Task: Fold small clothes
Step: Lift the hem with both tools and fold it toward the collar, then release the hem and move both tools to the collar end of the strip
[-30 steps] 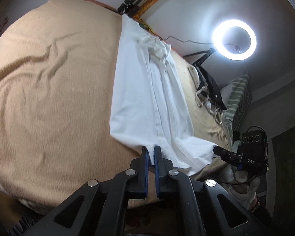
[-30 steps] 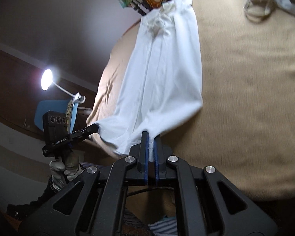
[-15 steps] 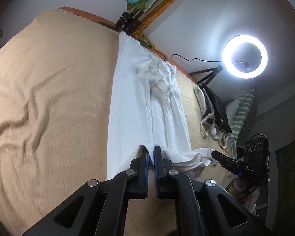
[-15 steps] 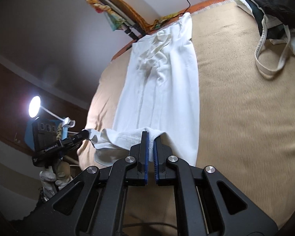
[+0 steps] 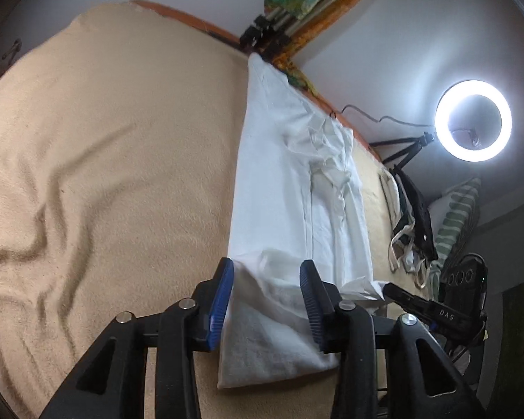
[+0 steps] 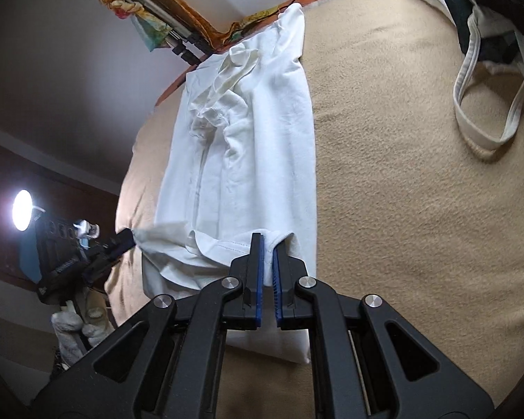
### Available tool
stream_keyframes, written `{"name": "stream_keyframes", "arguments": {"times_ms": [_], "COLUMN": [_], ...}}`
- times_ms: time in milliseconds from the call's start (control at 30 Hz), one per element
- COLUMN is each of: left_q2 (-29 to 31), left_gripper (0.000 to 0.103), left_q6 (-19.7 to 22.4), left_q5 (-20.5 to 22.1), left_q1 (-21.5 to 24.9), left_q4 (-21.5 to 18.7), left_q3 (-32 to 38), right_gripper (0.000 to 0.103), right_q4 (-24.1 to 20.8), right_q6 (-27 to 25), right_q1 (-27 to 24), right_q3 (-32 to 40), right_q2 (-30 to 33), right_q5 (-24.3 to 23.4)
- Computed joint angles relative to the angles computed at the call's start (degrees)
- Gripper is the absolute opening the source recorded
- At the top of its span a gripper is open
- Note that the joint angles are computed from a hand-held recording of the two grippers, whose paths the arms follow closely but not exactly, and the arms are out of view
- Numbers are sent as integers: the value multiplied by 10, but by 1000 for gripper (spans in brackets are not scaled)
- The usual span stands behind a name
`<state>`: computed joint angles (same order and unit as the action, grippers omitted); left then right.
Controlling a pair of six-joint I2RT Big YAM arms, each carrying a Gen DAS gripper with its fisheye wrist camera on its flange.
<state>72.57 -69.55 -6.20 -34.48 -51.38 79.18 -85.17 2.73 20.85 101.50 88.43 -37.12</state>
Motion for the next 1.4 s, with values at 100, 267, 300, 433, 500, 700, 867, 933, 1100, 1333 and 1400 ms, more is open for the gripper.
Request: {"name": "stream_keyframes", "arguments": {"times_ms": [100,267,300,433,500,700,867,933,1100,1333,1400], "left_q2": [-8,-6,-3,13,24,56,84,87,93,62,59], "left_gripper": [39,36,35,33,33,33,33,31,31,52,44], "left_q6": [33,74,75,74,82,88,119,119,126,104,103], "left_q5": [-21,-12,-3,30,35,53,11,-6,-54,-66,-56], "left_q1": [-13,-39,-41,-45,-44,-26,-12,-5,-6,2,5], "left_q4": [-15,-36,-37,-38,-45,-46,-80,-89,-121,-103,-100], "left_q3": [9,13,11,13,23,45,79,82,98,67,59], "right_gripper": [12,12,12,12,12,12,11,11,12,35,35], "right_q4": [12,-26,-36,-61,-68,-49,6,22,48,39,38], "right_q6": [-29,-101,-116,-159,-174,-160,-94,-68,-63,-68,-67], "right_q1": [-6,-14,-10,14,26,49,50,43,42,27,29], "right_q3": [0,-3,-5,-8,-6,-2,10,16,21,23,23], "right_q2": [-17,-29,-28,-19,-11,5,20,25,20,22,23], "right_q5": [13,-31,-33,-12,-8,4,49,67,132,111,102]}}
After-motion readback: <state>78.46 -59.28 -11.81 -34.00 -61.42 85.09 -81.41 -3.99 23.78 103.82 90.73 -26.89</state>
